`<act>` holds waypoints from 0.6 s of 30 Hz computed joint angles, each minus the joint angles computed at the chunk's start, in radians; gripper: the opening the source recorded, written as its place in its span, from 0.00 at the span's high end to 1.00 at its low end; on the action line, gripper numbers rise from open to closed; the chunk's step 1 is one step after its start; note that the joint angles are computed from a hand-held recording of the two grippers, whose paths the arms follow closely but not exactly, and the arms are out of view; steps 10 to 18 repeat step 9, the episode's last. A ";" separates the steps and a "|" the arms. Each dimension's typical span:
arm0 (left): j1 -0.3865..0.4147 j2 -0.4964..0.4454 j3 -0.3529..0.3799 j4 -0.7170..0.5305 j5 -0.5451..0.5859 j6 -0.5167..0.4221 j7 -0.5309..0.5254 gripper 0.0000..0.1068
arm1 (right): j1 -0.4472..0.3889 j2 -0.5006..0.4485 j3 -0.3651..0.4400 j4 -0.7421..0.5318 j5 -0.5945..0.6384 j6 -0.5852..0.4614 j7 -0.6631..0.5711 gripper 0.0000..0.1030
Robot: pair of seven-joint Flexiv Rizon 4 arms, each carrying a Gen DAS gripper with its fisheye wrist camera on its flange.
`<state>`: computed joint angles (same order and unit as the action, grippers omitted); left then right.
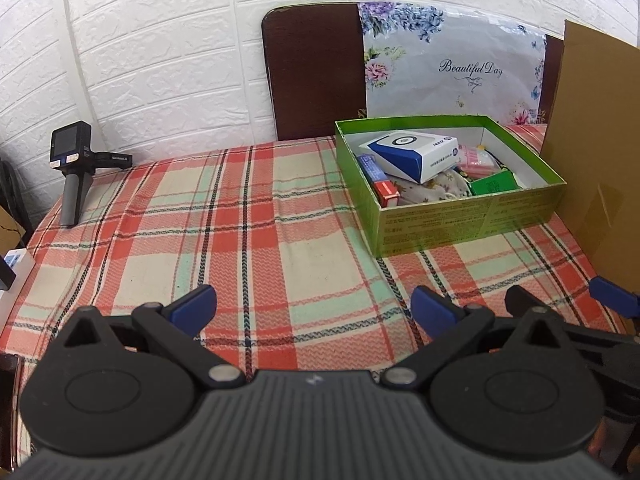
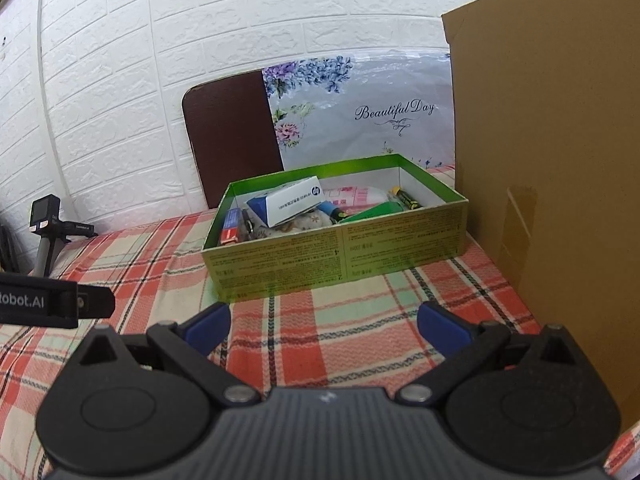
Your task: Organize objects
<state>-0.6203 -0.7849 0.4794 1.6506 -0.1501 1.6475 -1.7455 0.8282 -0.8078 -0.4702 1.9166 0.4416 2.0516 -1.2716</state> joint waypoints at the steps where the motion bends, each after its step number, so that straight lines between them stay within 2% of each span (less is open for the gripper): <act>1: 0.005 0.001 -0.005 0.000 0.001 -0.001 0.001 0.04 | 0.000 -0.001 0.001 -0.001 -0.003 0.000 -0.002 0.00; 8: 0.069 0.020 -0.092 0.020 -0.003 0.057 0.034 0.04 | 0.010 -0.004 -0.013 -0.003 0.007 -0.008 -0.002 0.00; 18: 0.072 0.019 -0.097 0.023 -0.010 0.068 0.042 0.04 | 0.009 -0.005 -0.015 -0.005 0.005 -0.010 -0.001 0.00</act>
